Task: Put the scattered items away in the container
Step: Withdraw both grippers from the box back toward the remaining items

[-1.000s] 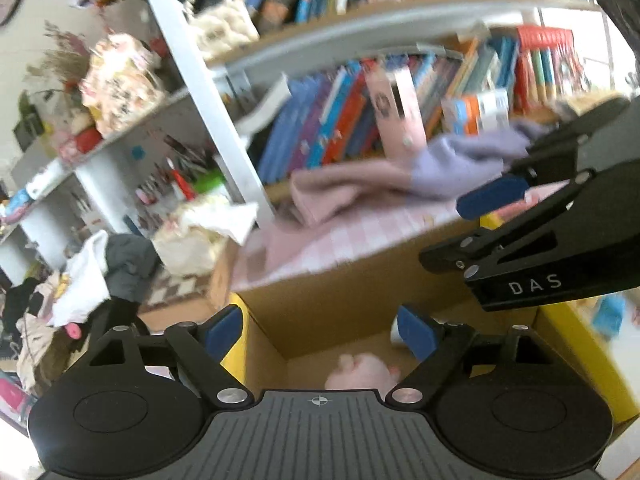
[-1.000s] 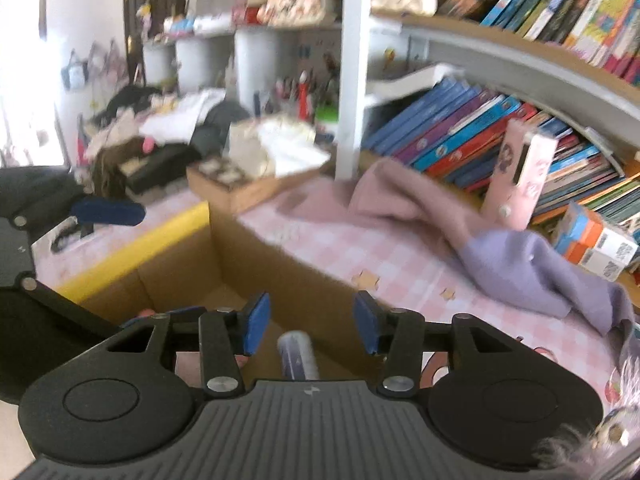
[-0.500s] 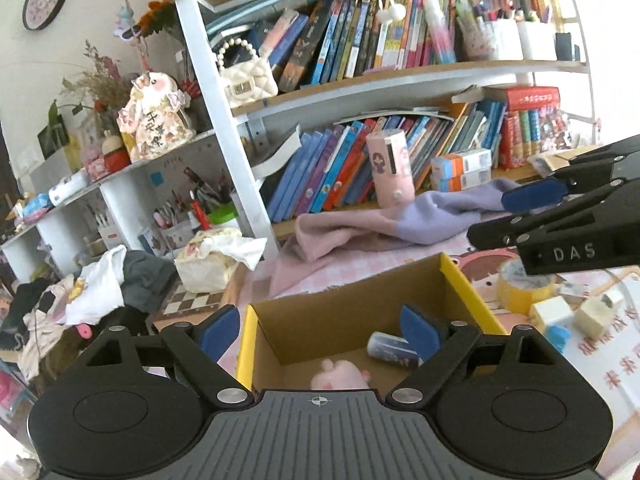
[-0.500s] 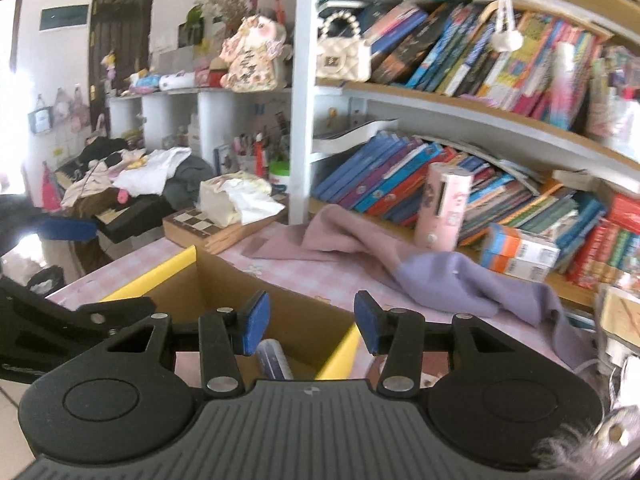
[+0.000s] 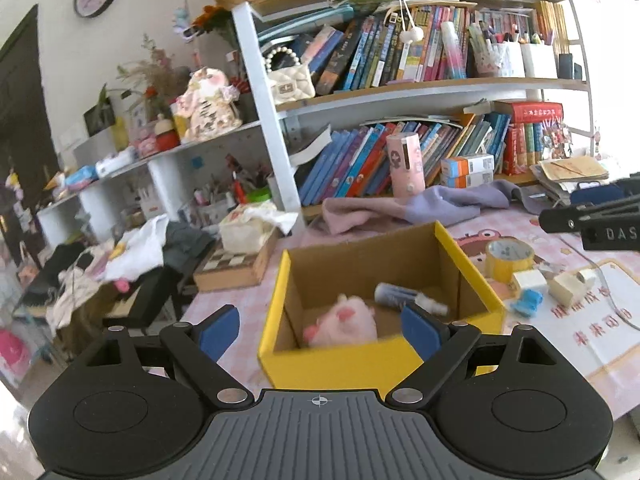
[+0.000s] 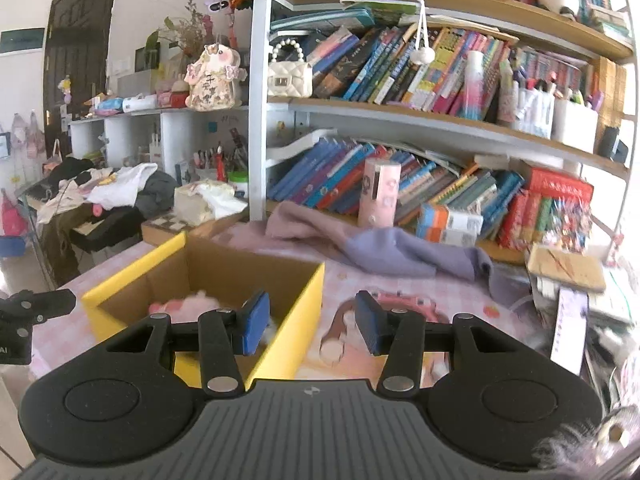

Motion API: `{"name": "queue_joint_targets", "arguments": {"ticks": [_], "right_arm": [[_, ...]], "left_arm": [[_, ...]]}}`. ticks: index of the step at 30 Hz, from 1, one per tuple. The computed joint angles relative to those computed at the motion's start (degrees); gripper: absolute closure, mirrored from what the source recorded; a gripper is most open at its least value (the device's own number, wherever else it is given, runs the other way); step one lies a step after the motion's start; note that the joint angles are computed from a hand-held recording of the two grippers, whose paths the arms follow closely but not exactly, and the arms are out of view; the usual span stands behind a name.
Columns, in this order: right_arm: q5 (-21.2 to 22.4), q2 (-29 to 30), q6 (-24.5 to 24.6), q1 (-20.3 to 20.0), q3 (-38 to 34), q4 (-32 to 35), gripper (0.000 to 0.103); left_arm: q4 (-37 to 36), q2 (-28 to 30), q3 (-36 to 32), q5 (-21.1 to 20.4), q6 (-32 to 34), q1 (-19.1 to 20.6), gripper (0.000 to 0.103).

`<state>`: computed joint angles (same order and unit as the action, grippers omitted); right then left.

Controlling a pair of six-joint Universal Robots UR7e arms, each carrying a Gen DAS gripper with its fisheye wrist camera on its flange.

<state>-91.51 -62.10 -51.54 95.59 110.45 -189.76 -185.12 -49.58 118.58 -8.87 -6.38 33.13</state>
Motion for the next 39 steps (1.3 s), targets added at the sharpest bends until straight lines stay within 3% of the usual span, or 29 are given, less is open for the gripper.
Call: {"name": "queue_joint_targets", "arguments": {"ticks": [4,8,18,24,33,39], "right_arm": [[-1.1,-3.7,-0.9,-1.2,7.2,-4.9,0.055],[-2.9,-7.0,-2.1,-2.5,12.9,-7.6,0.055],[-5.5,-12.0,-4.9,-4.5,21.3,-10.9,0.053],[-6.5,-12.5,-6.9,-5.5,23.1,-13.5,0.048],[-8.2,-13.2,-8.0,-7.1,24.4,-15.0,0.042],[-9.1,-13.9,-5.3,-7.7,23.6,-13.6,0.035]], "left_arm": [[17.0,-4.3,4.7,-0.5,-17.6,-2.5,0.012],[25.9,-5.9,6.6,-3.0,-26.4,-4.1,0.012],[19.5,-2.5,8.0,-7.2,-23.8,-6.8,0.012],[18.7,-1.4,8.5,-9.4,-26.0,-7.3,0.012],[14.6,1.8,6.1,-14.7,-18.8,-6.3,0.012],[13.2,3.5,4.2,-17.7,-15.2,-5.4,0.012]]}}
